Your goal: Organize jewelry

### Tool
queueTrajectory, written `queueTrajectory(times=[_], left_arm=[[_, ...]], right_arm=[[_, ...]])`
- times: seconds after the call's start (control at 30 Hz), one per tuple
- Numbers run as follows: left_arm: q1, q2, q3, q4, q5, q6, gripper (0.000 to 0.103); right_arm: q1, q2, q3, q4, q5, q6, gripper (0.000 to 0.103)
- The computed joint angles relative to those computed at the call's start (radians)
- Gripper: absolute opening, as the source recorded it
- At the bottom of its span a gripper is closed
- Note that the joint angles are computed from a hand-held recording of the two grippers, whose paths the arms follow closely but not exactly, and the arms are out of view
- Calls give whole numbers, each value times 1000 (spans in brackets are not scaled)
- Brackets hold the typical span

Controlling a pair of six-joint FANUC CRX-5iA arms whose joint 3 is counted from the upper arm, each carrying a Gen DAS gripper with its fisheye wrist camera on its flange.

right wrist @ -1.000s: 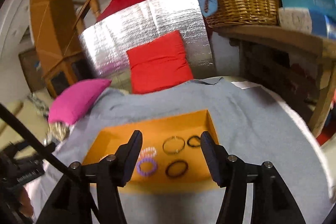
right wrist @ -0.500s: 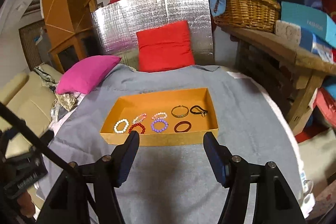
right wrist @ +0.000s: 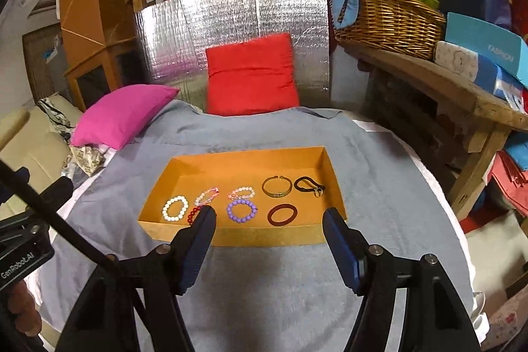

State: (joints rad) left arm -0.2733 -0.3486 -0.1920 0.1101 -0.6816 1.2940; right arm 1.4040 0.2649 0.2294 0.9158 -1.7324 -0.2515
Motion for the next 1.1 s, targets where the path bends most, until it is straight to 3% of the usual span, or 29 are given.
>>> queueTrajectory(times=[0.3, 0.67, 0.83, 0.97, 1.1], left_arm=[[50, 32, -70, 125, 69, -88, 97], [10, 91, -32, 26, 78, 12, 97], [0, 121, -28, 38, 94, 18, 97], [12, 144, -50, 155, 98, -58, 97], [-6, 157, -27, 74, 99, 19, 97]], right_arm=[[-42, -7, -77, 0, 80, -39, 71], [-56, -46, -184, 10, 152, -133, 71], [-69, -56, -209, -8, 176, -136, 71], [-76, -66, -225, -14, 183, -142, 71], [-76, -73, -235, -9, 181, -141, 71]])
